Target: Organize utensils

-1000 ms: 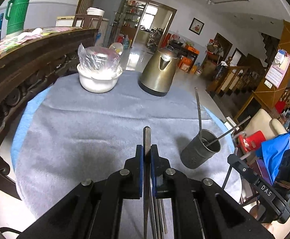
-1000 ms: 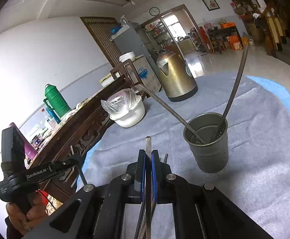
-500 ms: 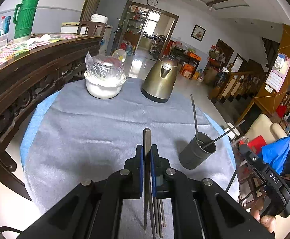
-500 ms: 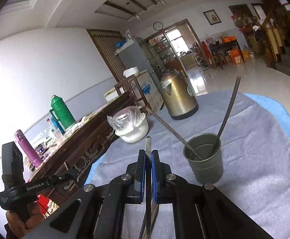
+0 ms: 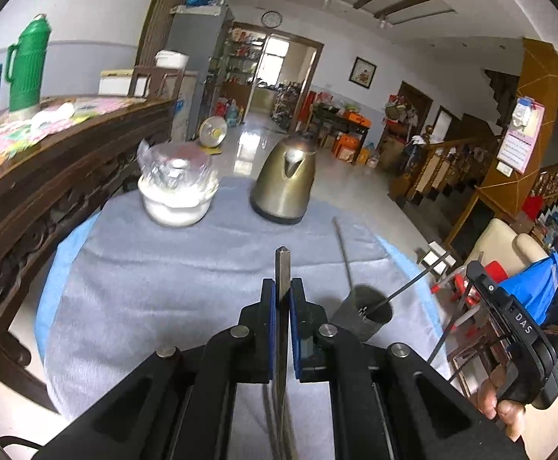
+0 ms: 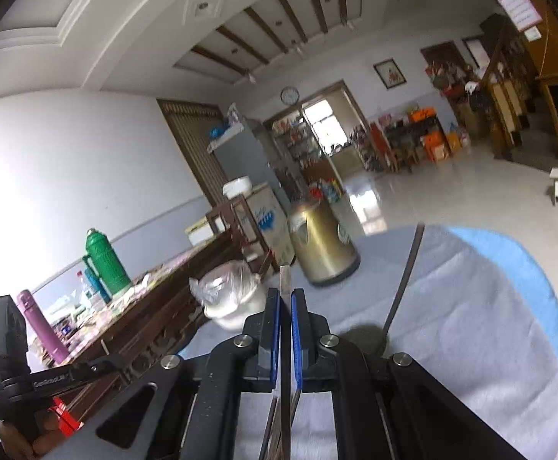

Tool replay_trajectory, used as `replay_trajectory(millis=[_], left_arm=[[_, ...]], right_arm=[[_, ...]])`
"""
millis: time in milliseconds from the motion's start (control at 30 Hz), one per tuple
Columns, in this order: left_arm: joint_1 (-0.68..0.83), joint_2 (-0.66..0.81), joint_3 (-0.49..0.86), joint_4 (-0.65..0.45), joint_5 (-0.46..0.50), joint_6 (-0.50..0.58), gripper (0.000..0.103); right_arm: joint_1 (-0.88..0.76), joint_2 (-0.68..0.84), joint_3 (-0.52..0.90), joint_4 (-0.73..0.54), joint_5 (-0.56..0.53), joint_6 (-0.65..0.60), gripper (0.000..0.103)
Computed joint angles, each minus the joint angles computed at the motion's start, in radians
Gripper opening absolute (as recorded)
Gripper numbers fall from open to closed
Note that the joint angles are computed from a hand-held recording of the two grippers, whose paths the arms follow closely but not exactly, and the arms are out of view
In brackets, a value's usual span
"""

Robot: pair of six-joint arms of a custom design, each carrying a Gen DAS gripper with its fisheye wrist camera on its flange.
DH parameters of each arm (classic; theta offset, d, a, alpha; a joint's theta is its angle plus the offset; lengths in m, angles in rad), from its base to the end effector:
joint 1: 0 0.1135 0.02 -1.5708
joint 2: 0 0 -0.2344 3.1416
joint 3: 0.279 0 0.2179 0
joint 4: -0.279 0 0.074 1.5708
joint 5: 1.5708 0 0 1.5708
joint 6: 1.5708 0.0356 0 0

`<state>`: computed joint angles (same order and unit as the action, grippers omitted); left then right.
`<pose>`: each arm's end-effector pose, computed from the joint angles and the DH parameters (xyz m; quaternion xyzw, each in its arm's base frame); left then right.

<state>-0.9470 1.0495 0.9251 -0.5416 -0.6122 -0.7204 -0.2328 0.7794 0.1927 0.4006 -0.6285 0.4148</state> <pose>0.1332 -0.1501 0.2866 -0.0339 0.8670 -0.1264 0.4808 0.1624 -0.0170 0.1932 0.0459 0.7568 0.2921 0.5830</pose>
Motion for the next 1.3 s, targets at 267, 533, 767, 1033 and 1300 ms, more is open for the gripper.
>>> replay_trajectory(millis=[267, 533, 767, 1033, 1300], left_arm=[[0.012, 0.143, 0.151, 0.17, 0.009, 0.17, 0.007], [0.041, 0.328, 0.308, 0.331, 0.055, 0.294, 0.007], [0.079, 0.482, 0.411, 0.417, 0.112, 0.316, 0.007], [0.077, 0.593, 0.447, 0.469, 0.103, 0.323, 0.007], [0.08, 0.636, 0.443, 0.454, 0.121, 0.286, 0.007]], right_arm=[[0.001, 0.103, 0.083, 0.164, 0.114, 0.009, 0.006], [0.053, 0.255, 0.186, 0.322, 0.271, -0.002, 0.006], [0.117, 0.383, 0.266, 0.401, 0.396, -0.052, 0.006], [0.174, 0.537, 0.294, 0.474, 0.45, -0.059, 0.006], [0.191, 0.585, 0.247, 0.513, 0.443, -0.087, 0.006]])
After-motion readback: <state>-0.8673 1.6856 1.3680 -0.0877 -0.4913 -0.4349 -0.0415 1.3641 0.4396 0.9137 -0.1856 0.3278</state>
